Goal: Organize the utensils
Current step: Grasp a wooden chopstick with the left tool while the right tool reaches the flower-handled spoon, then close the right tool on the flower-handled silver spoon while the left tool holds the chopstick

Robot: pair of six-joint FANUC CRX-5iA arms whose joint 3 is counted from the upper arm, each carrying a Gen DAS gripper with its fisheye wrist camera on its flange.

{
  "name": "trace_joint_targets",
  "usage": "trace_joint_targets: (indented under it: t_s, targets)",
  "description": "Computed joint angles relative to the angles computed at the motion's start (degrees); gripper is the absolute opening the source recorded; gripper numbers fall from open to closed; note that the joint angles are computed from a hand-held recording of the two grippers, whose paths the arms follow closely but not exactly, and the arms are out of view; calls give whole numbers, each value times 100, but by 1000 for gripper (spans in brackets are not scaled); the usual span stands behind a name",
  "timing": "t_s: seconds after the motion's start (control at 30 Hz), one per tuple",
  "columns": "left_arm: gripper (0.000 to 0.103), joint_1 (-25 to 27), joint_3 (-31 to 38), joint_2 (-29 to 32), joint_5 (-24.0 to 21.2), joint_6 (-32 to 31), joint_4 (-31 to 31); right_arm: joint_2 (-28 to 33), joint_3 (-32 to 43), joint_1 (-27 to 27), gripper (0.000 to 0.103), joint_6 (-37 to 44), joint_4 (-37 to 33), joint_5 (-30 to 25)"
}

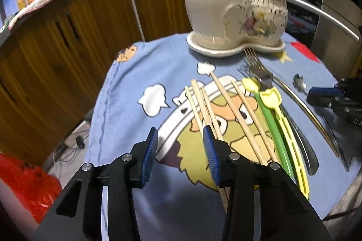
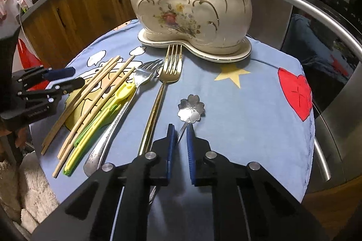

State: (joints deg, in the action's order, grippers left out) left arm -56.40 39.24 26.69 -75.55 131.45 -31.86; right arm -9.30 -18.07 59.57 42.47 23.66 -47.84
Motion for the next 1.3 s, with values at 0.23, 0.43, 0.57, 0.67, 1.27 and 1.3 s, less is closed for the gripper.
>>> trace_joint_targets:
  t_s: [0.23, 0.43, 0.57, 0.67, 1.27, 1.3]
  targets:
    - [39, 86, 298, 157, -192, -202, 313, 1, 57, -38, 11, 96, -152, 10]
    - [38, 84, 779, 452, -715, -421, 227, -2, 75, -46, 11, 176, -208, -11]
    - [31, 170, 1014, 622, -829, -547, 327, 35, 58, -67, 11, 123, -157, 80]
    - [7, 288, 1001, 651, -617, -647, 646, 9, -13, -59, 9, 106, -78, 167]
    - [5, 135, -229, -216, 541, 219, 212, -327, -173, -146, 1, 222, -249, 691]
    - [5, 118, -265, -250, 590, 273, 166, -366, -239, -141, 1, 114, -127, 774]
